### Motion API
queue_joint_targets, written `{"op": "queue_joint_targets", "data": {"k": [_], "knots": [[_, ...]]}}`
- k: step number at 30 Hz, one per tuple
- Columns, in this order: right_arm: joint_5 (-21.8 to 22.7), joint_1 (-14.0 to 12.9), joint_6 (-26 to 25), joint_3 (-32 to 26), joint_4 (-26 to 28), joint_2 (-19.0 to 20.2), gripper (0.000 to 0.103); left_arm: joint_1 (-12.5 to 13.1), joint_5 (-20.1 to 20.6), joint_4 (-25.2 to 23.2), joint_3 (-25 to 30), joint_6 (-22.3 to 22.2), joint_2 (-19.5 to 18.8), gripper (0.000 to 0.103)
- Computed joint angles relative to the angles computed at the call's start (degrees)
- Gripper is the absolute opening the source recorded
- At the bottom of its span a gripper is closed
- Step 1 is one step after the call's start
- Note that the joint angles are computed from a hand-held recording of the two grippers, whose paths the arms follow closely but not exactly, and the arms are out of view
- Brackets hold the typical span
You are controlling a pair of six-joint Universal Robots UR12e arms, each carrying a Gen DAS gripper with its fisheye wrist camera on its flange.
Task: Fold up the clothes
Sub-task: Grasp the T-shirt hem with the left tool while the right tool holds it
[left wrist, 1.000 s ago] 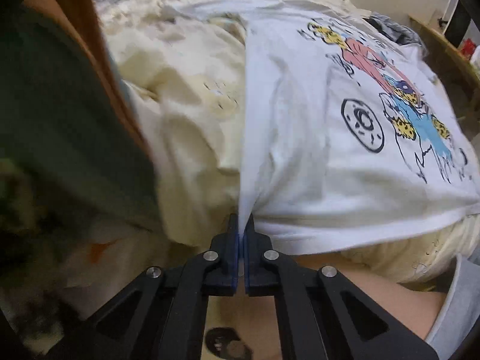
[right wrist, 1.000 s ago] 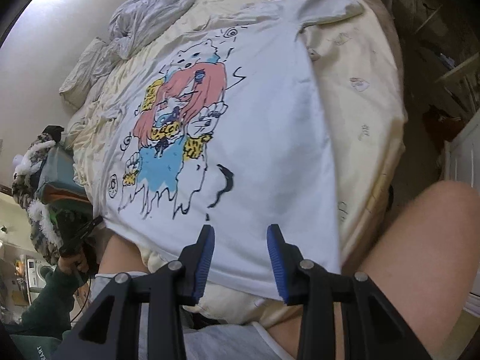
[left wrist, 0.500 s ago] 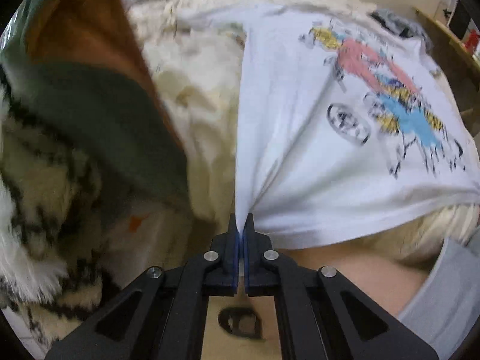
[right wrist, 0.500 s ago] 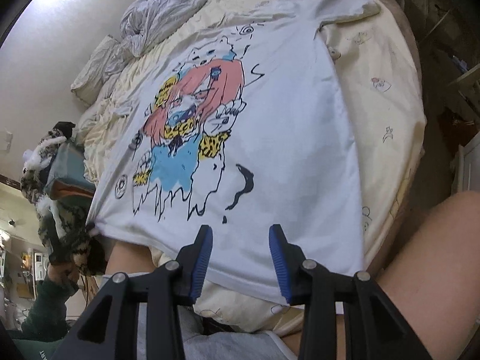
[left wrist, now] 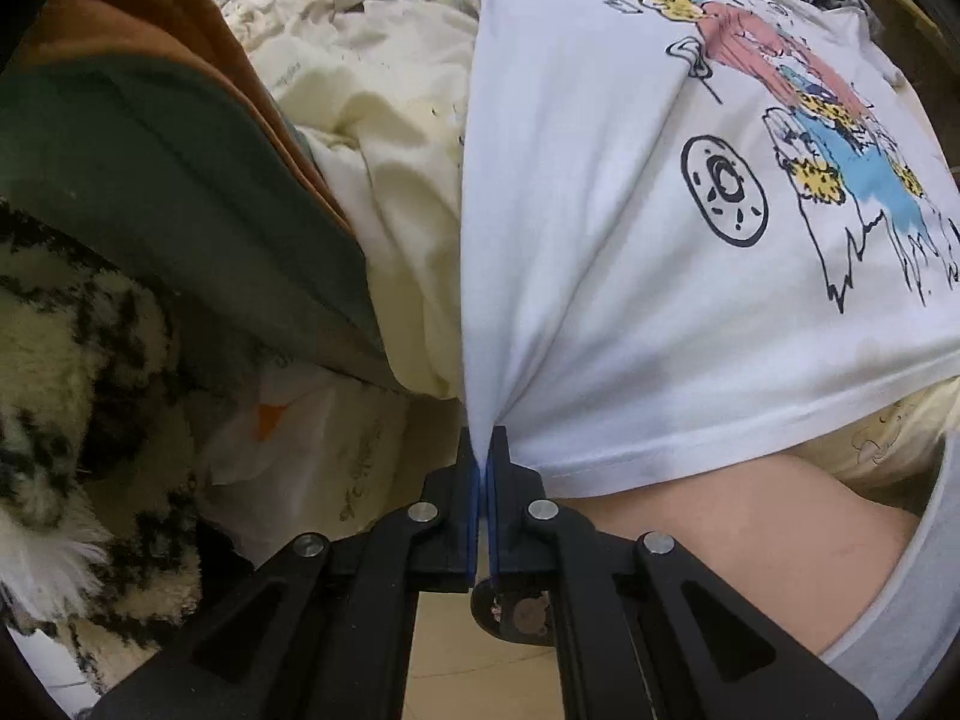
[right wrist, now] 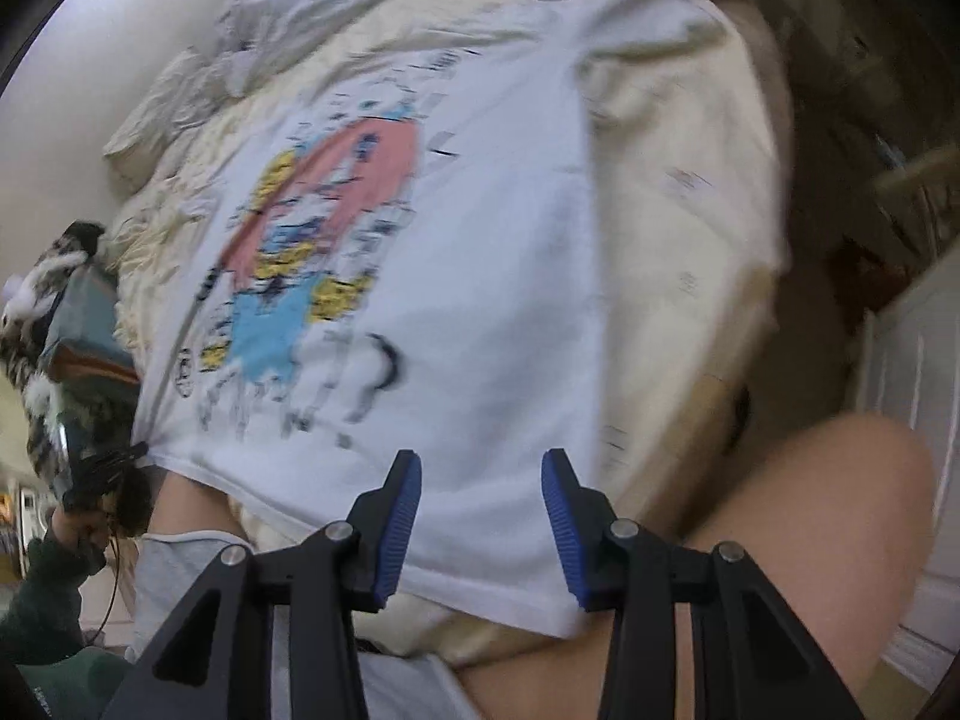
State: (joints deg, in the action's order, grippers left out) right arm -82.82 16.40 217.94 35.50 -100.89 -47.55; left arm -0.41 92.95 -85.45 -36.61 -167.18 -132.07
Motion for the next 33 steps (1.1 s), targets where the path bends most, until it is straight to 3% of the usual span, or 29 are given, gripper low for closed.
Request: {"op": "queue_joint_targets", "data": {"k": [3,8,12,13,15,16,20,24,27,30,33], "knots": [[1.51,-1.4,4.17,8.16,-4.85,-4.24,0.053,0.31,-0.82,0.12,-0.03,-0.5,0.32,0.002],[10.82,-3.05,7.42,14.82,-10.26,-6.32,0.054,0.55,-0.98,0.26,0.46,-0.49,0.45,0.002],[13.64,-2.72,7.33,14.41,-6.24,-5.38,0.054,0.7,-1.44,0.06,0.92,-1.02,0.52,0.002],[13.82,-2.58,6.93,14.76,-7.39,-5.5,0.051,0.68,-1.54,0.13,0.97,-1.22,0.56,0.002],[16.41,-2.8,9.05,16.59,-11.24,-6.27,0.009,0.9,-2.54,0.27,1.01,-1.86,0.79,0.002],[17.19,-2.85,9.72,17.18,-12.66,-6.59,0.003,1.09,-3.21,0.09,1.26,-2.27,0.82,0.002],[12.99,-2.18,7.44,16.08,-13.7,-7.57,0.002,1.94,-6.5,-0.46,1.87,-3.69,1.22,0.002],[12.52,-2.04,6.27,16.12,-18.59,-9.26,0.002,2.81,-11.16,-0.56,0.27,-4.33,2.69,0.002],[10.26,-1.58,5.14,14.5,-19.18,-9.75,0.002,3.13,-14.01,-2.93,1.4,-3.68,1.92,0.002],[8.31,-1.51,3.39,13.39,-15.88,-10.22,0.002,3.22,-15.68,-5.82,2.61,-2.64,1.04,0.002],[7.69,-1.69,2.79,12.91,-8.37,-9.94,0.002,2.44,-11.84,-9.81,3.51,-0.58,-0.22,0.002]]}}
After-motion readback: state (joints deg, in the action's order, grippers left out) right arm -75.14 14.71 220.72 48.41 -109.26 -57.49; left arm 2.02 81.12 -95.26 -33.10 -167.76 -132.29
